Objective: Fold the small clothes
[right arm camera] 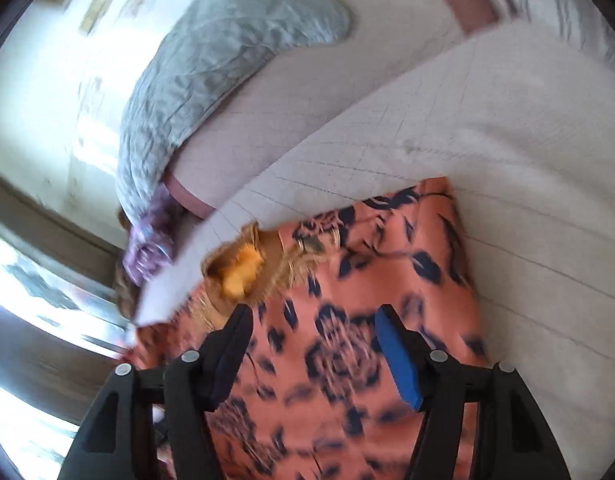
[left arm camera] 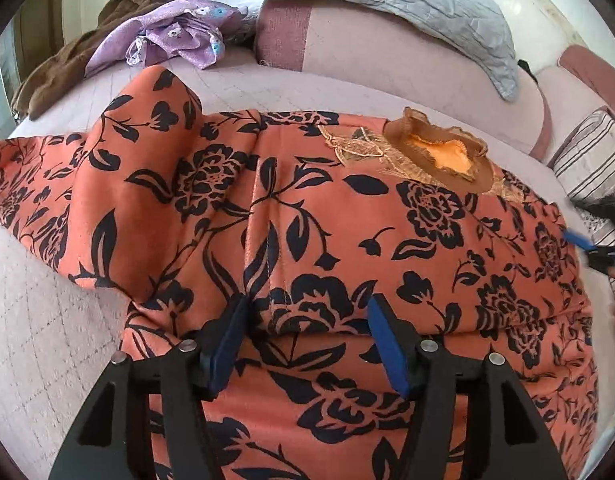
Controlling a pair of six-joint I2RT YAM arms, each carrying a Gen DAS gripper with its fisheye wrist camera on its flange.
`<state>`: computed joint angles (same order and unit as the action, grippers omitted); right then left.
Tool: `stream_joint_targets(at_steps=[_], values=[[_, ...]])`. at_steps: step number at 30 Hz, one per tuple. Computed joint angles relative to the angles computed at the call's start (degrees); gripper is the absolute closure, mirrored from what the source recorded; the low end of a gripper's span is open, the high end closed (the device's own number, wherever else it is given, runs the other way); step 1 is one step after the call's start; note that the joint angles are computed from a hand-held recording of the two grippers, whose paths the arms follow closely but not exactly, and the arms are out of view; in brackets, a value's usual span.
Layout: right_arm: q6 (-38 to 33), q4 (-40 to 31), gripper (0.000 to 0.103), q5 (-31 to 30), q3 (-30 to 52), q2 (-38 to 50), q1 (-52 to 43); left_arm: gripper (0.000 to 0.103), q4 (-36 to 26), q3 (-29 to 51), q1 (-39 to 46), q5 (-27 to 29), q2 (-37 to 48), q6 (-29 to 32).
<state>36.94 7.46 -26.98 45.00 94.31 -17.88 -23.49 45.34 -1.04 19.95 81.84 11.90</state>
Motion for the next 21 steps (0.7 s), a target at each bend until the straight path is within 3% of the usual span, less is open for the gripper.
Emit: stream_joint_targets(at_steps=[2, 3, 4, 6, 7, 9, 12, 18, 21], values=[[2.22, -1.37, 0.038, 6.05, 4.42, 7.52, -1.08, 0.040, -4.23, 2.45, 2.38, 3.34, 0.52, 0.82], [6.72, 2.12, 0.038, 3.22, 3.96, 9.32, -2.55, 0.040, -6.07, 3.41, 5.68, 6.78, -0.17, 1.79], [11.49, 6.68, 0.038, 2.53, 1.49, 8.24, -3.04, 0.040, -6.52, 3.39, 8.76, 9.53, -1.81, 2.15], [9.75, 5.21, 0.038, 5.65, -0.93, 2.52, -0.70, 0.037, -8.00, 4.57, 16.21, 14.90, -3.20, 3.03], [7.74, 4.96, 0.035, 8.72, -3.89, -2.43, 1.90, 0.030, -9.36, 6.71, 20.72, 18.40, -1.83, 3.02], [4.46, 3.80, 0.025, 14.30, -9.57, -10.78, 8.28, 0.028, -9.83, 11.89, 28.02, 22.60, 3.44, -1.93], [2.55, 1.80, 0.023, 21.49, -16.82, -18.64, 17.84, 0.026, -10.92, 22.59, 35.80, 27.58, 16.59, -10.76], [7.95, 1.80, 0.023, 32.88, -25.86, -20.83, 32.16, 0.027, -14.79, 47.67, 41.51, 33.72, 42.02, -29.06], [8.04, 0.38, 0.023, 36.13, -27.48, -23.34, 34.52, 0.027, -17.55, 57.88, 41.24, 34.57, 48.71, -32.60]])
